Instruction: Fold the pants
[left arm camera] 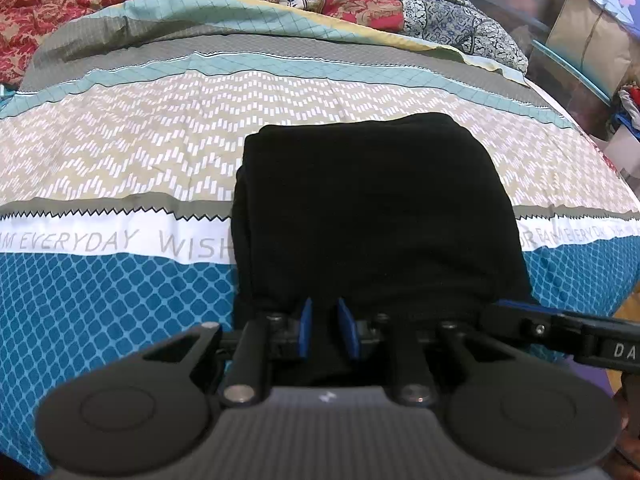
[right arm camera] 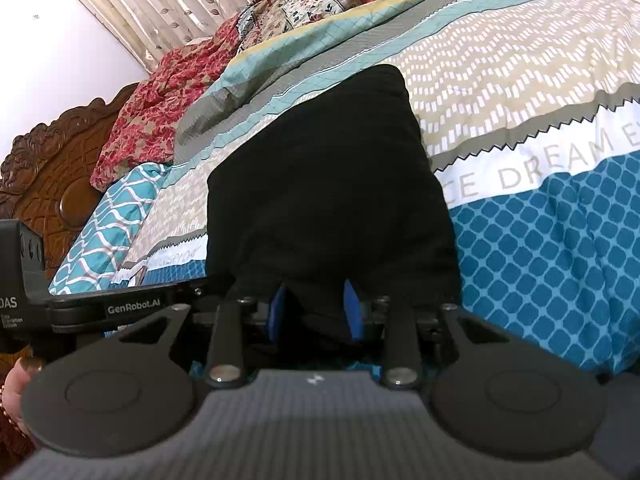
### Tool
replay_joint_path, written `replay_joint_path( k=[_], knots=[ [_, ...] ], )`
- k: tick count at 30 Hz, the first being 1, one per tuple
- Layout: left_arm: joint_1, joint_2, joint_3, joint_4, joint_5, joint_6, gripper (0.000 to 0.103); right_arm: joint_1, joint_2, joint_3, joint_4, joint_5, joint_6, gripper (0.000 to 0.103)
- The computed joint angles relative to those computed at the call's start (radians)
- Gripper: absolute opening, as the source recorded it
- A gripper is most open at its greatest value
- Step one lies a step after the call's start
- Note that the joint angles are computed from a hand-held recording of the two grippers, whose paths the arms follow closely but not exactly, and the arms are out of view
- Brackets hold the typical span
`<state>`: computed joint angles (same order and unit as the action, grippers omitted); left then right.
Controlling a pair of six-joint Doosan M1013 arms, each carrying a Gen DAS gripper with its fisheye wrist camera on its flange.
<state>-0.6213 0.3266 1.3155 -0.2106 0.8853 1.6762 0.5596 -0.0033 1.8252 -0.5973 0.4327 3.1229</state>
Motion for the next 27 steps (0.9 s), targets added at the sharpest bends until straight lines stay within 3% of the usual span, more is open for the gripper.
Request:
replay_joint_path(
  k=[27],
  knots=[
    [0.005, -0.003, 0.009, -0.025, -0.011, 0.004, 0.018, -0.007, -0.011, 0.01, 0.023, -0.007, -0.031, 0.037]
  ],
)
